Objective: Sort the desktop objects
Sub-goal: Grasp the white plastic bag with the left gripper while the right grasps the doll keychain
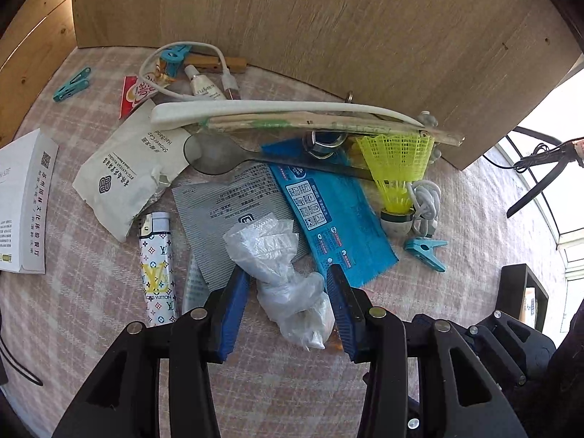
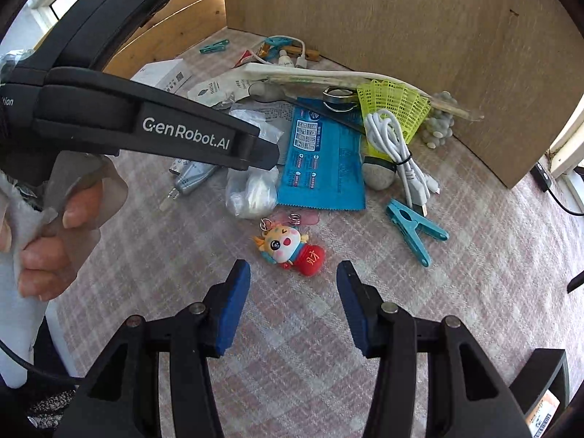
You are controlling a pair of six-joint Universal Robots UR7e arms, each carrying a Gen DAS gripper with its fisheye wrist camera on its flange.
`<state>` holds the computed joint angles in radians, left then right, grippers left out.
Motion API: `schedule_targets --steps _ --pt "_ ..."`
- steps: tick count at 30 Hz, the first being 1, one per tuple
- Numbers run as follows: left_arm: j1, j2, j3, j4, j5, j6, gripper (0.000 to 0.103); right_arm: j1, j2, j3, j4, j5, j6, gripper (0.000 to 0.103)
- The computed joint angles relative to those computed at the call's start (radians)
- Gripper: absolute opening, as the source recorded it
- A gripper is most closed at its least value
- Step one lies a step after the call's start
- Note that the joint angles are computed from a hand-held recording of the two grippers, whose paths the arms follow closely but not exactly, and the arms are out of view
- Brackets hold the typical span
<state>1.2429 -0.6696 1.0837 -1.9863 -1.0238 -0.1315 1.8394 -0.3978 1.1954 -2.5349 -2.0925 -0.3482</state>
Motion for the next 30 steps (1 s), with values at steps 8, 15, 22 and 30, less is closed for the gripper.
schedule_targets --steps 8,15,22,30 --pt "0.004 0.014 -0.003 0.012 -0.015 0.000 0.042 -0.012 0.053 -0.068 0.031 0.004 0.014 0.049" --pt "0.001 0.005 0.029 -0.005 -0.015 0.007 0.037 -0.022 0.042 -0.041 0.012 0.011 0.064 0.042" --pt "0.001 -0.032 0.086 -0.024 -0.029 0.019 0.034 -0.018 0.022 0.006 -0.021 -0.001 0.132 0.042" --pt "-0.011 -0.111 0.185 -0.076 -0.047 0.028 0.034 -0.015 -0.060 0.161 -0.174 -0.002 0.237 0.041"
